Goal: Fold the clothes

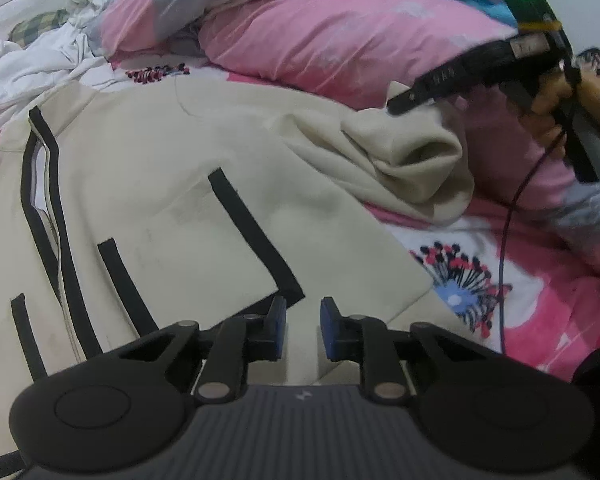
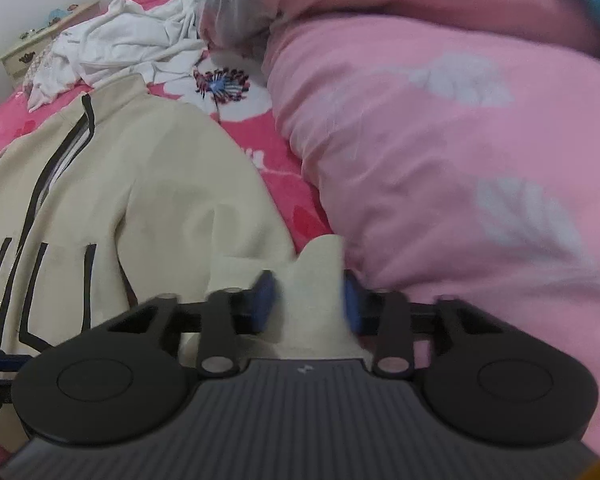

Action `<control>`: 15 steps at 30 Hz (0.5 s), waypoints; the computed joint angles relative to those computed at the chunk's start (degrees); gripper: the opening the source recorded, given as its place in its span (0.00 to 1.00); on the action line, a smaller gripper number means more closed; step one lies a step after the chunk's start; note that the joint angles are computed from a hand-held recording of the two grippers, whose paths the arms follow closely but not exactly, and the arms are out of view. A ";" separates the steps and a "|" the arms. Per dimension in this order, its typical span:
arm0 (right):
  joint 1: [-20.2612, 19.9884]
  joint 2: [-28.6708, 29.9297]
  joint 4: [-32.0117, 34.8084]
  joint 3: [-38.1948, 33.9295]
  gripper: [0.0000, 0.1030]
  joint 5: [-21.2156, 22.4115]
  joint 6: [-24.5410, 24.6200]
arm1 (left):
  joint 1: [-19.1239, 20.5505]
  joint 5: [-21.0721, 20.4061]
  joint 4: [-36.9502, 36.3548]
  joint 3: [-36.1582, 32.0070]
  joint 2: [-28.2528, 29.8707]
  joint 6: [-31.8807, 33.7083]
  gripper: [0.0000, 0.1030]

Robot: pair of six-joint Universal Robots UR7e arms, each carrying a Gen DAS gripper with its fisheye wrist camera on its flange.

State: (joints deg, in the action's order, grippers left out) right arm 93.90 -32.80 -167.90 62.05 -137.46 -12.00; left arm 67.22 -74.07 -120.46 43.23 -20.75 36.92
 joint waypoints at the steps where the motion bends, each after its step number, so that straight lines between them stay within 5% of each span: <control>1: 0.10 -0.62 -2.05 1.18 0.07 0.75 -0.02 | -0.04 0.55 0.12 0.32 -0.07 0.24 0.19; 7: 2.69 -4.98 -28.14 10.72 0.04 4.62 -4.24 | -0.25 3.64 0.91 1.08 0.04 -0.10 0.19; 12: 5.39 -6.57 -55.00 15.26 0.04 0.29 -7.70 | -0.37 5.00 1.45 0.98 0.18 -1.08 0.19; 15: 5.13 -7.44 -63.85 18.47 0.04 -3.22 -3.15 | -0.43 6.02 2.66 0.69 0.34 -1.77 0.19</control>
State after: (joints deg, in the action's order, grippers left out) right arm 99.03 -40.25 -231.75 80.52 -140.68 -15.15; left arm 66.79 -68.05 -117.80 43.92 -20.41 35.15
